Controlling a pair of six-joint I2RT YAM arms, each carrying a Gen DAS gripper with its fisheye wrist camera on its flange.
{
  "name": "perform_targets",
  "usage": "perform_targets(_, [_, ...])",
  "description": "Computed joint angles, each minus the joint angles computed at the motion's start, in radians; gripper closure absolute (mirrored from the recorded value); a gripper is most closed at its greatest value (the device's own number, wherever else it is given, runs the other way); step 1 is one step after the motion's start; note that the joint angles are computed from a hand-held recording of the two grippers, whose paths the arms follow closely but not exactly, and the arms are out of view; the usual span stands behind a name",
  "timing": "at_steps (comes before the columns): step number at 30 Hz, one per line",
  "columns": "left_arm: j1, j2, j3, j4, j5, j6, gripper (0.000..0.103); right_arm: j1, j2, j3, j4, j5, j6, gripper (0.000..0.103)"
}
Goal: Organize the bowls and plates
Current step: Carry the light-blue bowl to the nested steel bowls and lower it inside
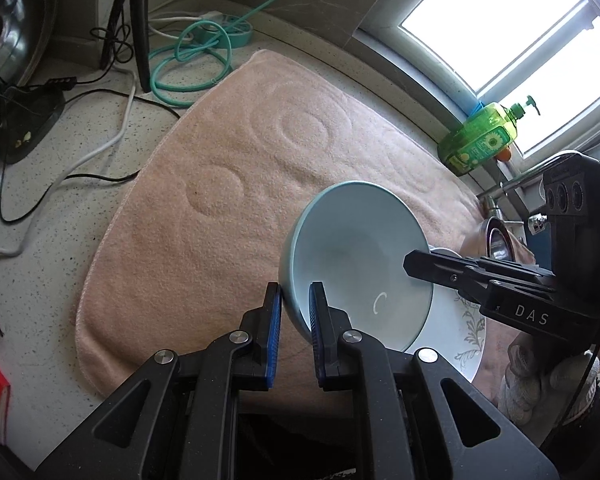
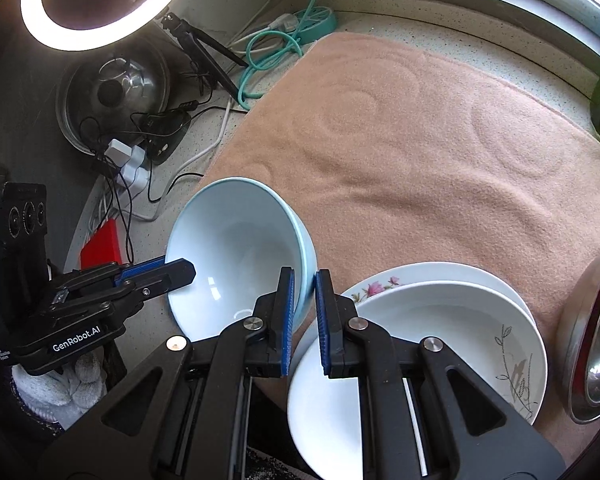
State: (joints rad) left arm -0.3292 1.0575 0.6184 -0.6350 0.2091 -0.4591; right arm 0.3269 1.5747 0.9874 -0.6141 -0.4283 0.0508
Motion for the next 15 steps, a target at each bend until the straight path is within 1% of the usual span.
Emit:
perform_targets(9, [-0.119,0.153,0.132,0.067,-0.016,0.010,0.091,-0.160,-0.085,-0.016,-0.040,-0.018,-0.012,0.092])
perform_targets(15, [-0.200,0.256,0.221,0.099,-0.013,0.021,0.091,-0.295,-0.129,-0.026,-0.080,-0.037,-0.049,0.092])
